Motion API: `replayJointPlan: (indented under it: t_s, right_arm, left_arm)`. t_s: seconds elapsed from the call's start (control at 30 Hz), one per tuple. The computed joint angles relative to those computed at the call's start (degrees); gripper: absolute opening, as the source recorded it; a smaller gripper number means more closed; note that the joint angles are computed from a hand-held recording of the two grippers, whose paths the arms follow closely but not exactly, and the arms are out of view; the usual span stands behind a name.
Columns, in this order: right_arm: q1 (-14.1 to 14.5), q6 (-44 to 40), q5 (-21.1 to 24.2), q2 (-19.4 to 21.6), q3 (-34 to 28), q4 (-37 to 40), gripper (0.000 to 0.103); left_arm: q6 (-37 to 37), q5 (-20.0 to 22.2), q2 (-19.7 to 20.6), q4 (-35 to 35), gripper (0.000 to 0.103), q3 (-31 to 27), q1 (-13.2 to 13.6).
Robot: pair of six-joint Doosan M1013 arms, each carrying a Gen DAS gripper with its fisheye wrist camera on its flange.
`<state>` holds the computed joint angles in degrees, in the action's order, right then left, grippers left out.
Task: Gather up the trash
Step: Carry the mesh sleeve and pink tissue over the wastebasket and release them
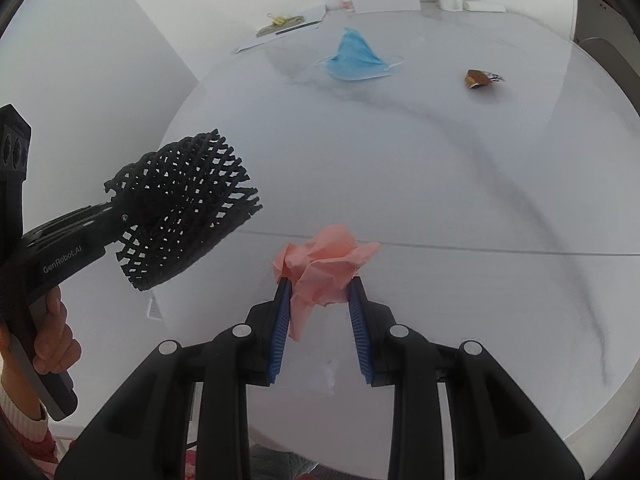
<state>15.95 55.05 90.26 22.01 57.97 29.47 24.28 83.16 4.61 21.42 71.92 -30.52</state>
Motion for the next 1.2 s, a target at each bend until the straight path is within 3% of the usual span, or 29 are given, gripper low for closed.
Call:
replayJointPlan:
  t_s: [0.3,0.53,0.73,0.93,0.97,1.07,1.2]
  right_arm:
    - [1.2,-3.1,-0.8,-11.9,15.9,1.5,0.03]
    - [2.1,-2.9,-0.3,-17.2,23.0,0.3,0.03]
    - [2.4,-3.1,-1.7,-19.6,25.1,-2.2,0.03]
    - [1.2,-3.7,-2.1,-21.3,26.6,-3.6,0.031]
    - [1.0,-3.9,-2.0,-21.4,26.7,-3.7,0.031]
    - [0.2,-4.5,-2.1,-21.4,26.9,-3.9,0.031]
    - [-0.2,-4.5,-2.0,-21.2,27.0,-3.8,0.031]
  left_arm:
    - [-6.5,2.9,-8.9,-0.5,0.011,8.6,-10.0]
    - [-9.4,2.2,-12.8,-4.9,0.011,14.1,-15.8]
    - [-9.2,-1.8,-13.8,-9.3,0.011,17.6,-17.2]
    - [-6.4,-5.7,-13.0,-16.3,0.012,20.2,-14.7]
    - [-6.3,-6.1,-12.9,-17.1,0.019,20.6,-14.5]
    - [-6.8,-5.0,-12.1,-16.9,0.058,20.1,-14.3]
    - [-6.4,-5.4,-11.8,-14.7,0.075,19.4,-15.4]
